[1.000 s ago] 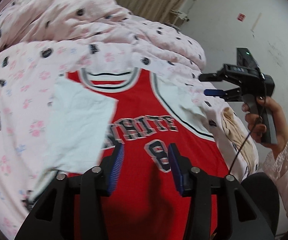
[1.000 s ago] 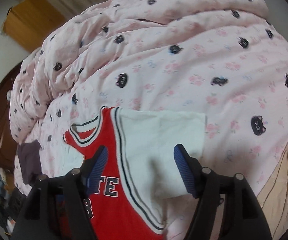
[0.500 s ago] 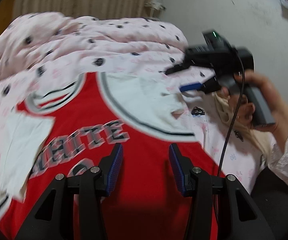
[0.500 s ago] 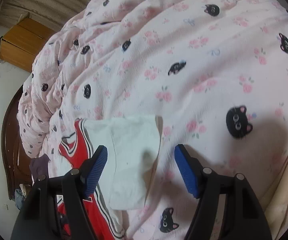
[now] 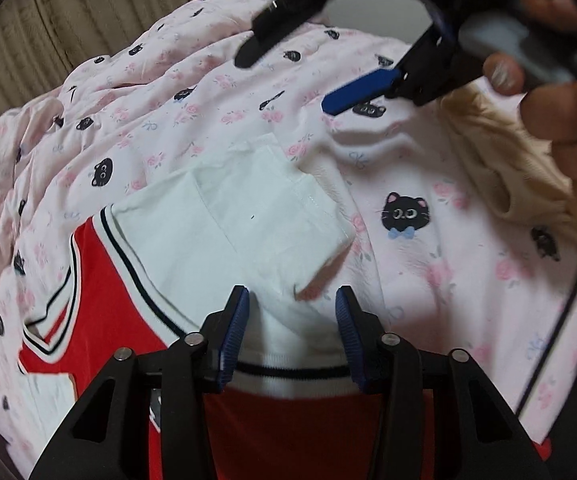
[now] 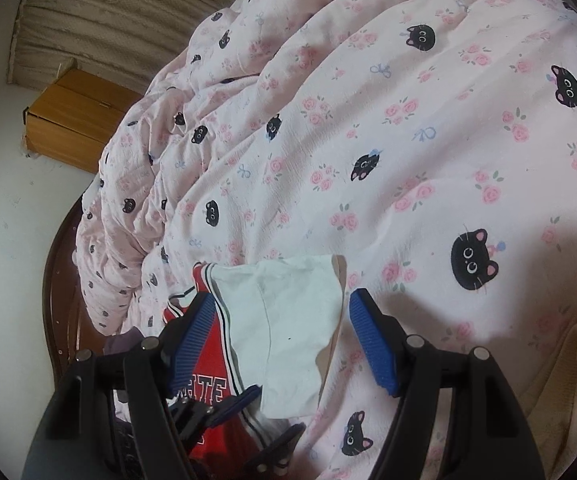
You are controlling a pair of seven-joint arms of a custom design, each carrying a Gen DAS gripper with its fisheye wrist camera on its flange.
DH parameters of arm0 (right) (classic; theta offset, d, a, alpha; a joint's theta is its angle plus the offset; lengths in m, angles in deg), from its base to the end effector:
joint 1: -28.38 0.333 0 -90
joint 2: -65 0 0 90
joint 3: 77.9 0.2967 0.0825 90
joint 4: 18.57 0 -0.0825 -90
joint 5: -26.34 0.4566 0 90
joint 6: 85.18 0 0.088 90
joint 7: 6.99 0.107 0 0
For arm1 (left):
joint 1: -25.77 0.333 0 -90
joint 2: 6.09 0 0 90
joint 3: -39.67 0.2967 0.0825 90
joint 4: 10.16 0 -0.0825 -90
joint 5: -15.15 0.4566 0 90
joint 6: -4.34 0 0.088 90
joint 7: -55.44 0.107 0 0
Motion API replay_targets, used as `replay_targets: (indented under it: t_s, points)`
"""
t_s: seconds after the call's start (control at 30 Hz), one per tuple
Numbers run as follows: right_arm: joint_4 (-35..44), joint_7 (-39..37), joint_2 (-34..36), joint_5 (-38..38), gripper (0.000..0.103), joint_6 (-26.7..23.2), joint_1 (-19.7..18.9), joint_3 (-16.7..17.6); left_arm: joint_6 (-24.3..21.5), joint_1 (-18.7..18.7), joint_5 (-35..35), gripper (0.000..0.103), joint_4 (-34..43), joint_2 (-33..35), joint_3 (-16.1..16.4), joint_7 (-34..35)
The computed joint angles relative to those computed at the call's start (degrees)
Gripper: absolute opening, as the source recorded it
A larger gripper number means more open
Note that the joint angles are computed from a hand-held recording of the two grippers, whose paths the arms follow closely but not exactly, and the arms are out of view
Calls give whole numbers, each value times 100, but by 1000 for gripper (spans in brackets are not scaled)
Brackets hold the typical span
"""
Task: Fold clothes
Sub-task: 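Move the open right tool to the other white sleeve, then close the right tool on the white sleeve and lift it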
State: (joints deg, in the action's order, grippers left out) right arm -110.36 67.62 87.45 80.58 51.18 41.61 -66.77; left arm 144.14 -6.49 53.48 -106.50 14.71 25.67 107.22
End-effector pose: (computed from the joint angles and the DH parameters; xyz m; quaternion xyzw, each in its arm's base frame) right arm 0.6983 0.3072 0.4068 -0.6590 0.6123 0.1985 0.3890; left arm 0.5300 -0.5286 0.3888 -0.4730 0.8302 -0.1862 0.2288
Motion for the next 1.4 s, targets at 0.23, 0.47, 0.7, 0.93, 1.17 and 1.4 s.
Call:
replay_targets:
  t_s: [0.23, 0.47, 0.7, 0.93, 1.17, 1.4]
  points:
    - [113, 9, 87, 26, 72, -154, -29, 11, -95, -68, 104, 11, 208, 183, 88, -186]
    - [232, 111, 219, 47, 72, -451, -87, 31, 1131, 269, -214, 5, -557, -380, 54, -895]
    - [653, 216, 589, -99, 76, -1225, -77, 110, 1838, 485, -421, 5, -972, -712, 43, -1345]
    - [765, 266, 891, 474, 74, -1083, -131, 286, 2029, 564, -398, 5, -1129, -793, 33, -1533]
    - [754, 228, 914, 397, 16, -622, -27, 279, 2152, 594, -436, 8, -1268, -841, 40, -1706]
    - [698, -113, 788, 250, 8, -301, 25, 325, 3084, 810, -514, 39, -2240, -1576, 64, -2357]
